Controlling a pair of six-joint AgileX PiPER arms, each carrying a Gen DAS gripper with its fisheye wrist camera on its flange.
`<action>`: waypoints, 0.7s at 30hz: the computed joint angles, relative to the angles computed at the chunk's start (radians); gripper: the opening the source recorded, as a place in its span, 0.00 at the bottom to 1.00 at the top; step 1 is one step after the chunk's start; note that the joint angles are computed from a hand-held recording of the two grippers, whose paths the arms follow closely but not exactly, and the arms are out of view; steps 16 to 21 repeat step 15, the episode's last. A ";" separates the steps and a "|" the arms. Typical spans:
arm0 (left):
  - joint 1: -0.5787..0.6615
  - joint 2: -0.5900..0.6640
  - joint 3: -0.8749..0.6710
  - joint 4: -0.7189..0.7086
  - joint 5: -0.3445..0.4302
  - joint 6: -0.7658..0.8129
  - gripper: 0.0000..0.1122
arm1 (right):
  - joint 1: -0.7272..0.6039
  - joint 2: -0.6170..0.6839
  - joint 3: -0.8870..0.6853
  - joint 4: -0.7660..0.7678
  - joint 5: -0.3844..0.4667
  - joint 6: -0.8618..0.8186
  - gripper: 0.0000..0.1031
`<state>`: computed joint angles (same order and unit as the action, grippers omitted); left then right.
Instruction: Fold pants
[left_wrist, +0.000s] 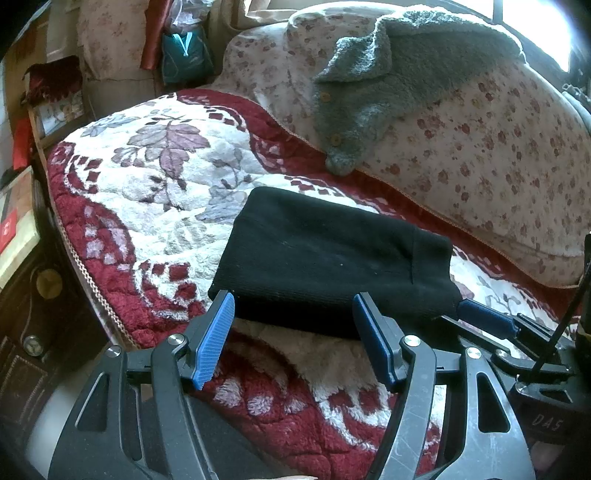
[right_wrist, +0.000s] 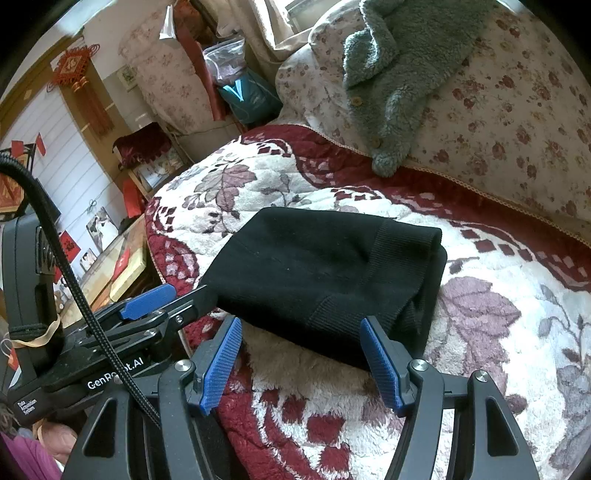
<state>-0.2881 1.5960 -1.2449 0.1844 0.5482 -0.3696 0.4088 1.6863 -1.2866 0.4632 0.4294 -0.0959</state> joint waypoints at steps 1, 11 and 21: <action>-0.002 0.001 0.002 0.005 -0.003 -0.007 0.60 | 0.000 0.000 0.001 0.002 -0.001 -0.002 0.62; -0.010 -0.025 0.040 0.077 -0.048 -0.067 0.60 | 0.004 0.001 -0.002 -0.006 0.001 0.014 0.62; -0.038 -0.051 0.051 0.133 -0.044 -0.110 0.60 | -0.008 -0.031 0.039 0.017 -0.018 -0.010 0.62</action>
